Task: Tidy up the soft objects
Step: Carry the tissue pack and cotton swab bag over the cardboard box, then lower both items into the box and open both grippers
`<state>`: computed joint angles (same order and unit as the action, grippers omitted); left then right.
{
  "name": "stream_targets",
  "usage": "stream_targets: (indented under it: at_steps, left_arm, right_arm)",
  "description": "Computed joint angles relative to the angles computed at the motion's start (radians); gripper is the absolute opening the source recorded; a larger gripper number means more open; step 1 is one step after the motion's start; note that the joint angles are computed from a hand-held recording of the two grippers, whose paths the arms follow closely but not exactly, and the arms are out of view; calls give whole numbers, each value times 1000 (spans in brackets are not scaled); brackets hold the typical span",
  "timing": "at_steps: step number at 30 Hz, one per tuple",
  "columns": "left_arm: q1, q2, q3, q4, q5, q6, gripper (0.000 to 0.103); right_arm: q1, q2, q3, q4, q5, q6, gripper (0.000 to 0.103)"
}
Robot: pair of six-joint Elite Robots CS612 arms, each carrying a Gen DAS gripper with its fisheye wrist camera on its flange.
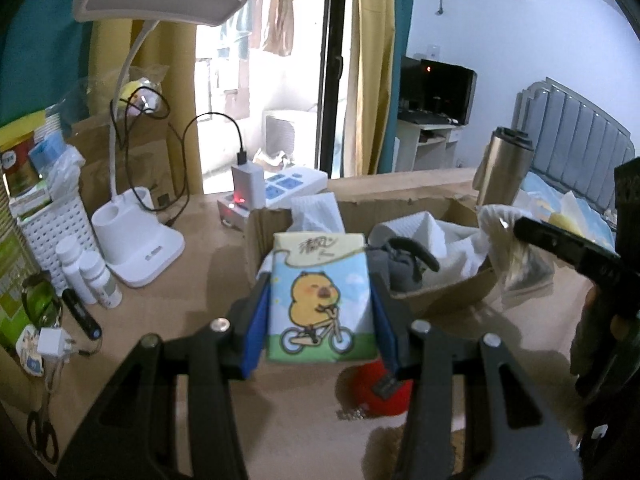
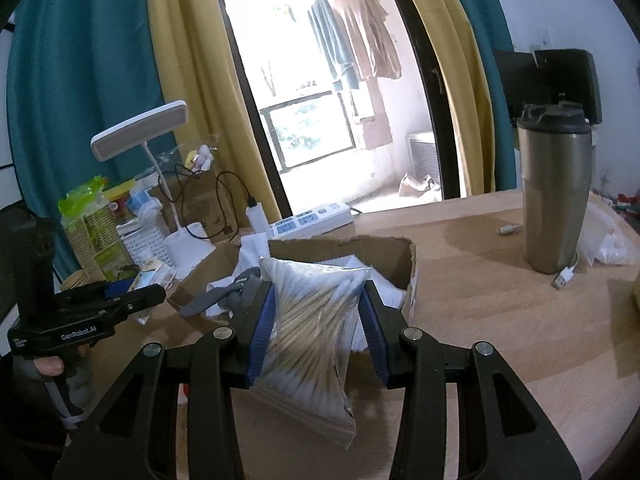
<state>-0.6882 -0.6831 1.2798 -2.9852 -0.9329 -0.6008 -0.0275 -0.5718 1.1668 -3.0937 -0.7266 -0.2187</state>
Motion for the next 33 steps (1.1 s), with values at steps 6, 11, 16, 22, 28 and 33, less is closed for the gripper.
stream_targets:
  at_steps: [6,11,16,22,28,33]
  left_arm:
    - [12,10,-6,-41,-26,16,48]
    - [21,16,-20,-47,-35,32,48]
    - [30,12,-20,-66,-64,41,48]
    - [43,27,-42,-71,-92,68,48]
    - [59,43,-62,-78,-132,61,48]
    - [66,54,-77,-71,-141,53,48]
  right_arm:
    - [5,-1,-12,5,-27,-6,45]
    - [10,-4,-16,5,-48,-19,45]
    - [17,-7,-23,1,-71,-34,45]
    - [23,0,-57,36,-97,-50,45]
    - [27,17,-96,72,-111,-49,45]
    - [32,32,-127,101,-128,-48,45]
